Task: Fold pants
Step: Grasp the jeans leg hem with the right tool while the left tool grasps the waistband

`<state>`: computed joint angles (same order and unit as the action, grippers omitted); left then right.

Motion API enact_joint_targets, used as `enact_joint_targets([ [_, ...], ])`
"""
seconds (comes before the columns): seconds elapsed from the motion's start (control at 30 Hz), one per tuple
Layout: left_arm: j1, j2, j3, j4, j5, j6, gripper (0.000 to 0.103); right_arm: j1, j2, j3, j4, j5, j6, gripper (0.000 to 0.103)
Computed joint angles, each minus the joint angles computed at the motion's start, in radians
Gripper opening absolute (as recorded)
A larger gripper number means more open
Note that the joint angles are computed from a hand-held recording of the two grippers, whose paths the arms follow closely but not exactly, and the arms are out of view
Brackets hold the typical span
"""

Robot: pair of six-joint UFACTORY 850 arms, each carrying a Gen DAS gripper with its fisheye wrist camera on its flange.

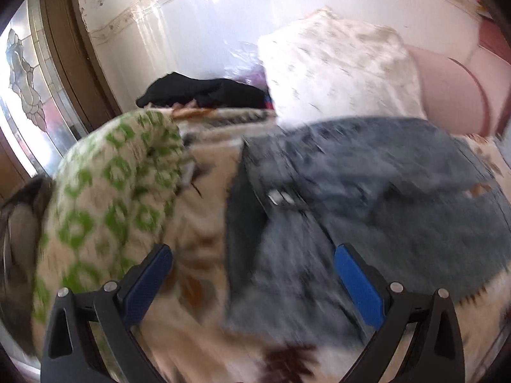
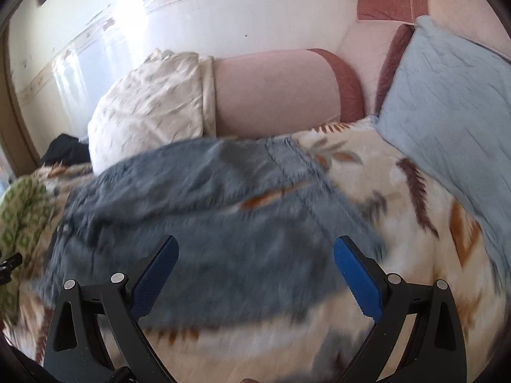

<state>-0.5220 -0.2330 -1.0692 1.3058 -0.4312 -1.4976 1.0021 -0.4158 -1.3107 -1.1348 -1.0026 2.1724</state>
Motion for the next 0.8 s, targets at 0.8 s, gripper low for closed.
enact_joint_targets([
  [0.8,0.233,-0.808,-1.154,-0.972,-0.438,1.01,0.103,-0.583,-0.26,-0.333,0.523,0.412,-0.596,0.082],
])
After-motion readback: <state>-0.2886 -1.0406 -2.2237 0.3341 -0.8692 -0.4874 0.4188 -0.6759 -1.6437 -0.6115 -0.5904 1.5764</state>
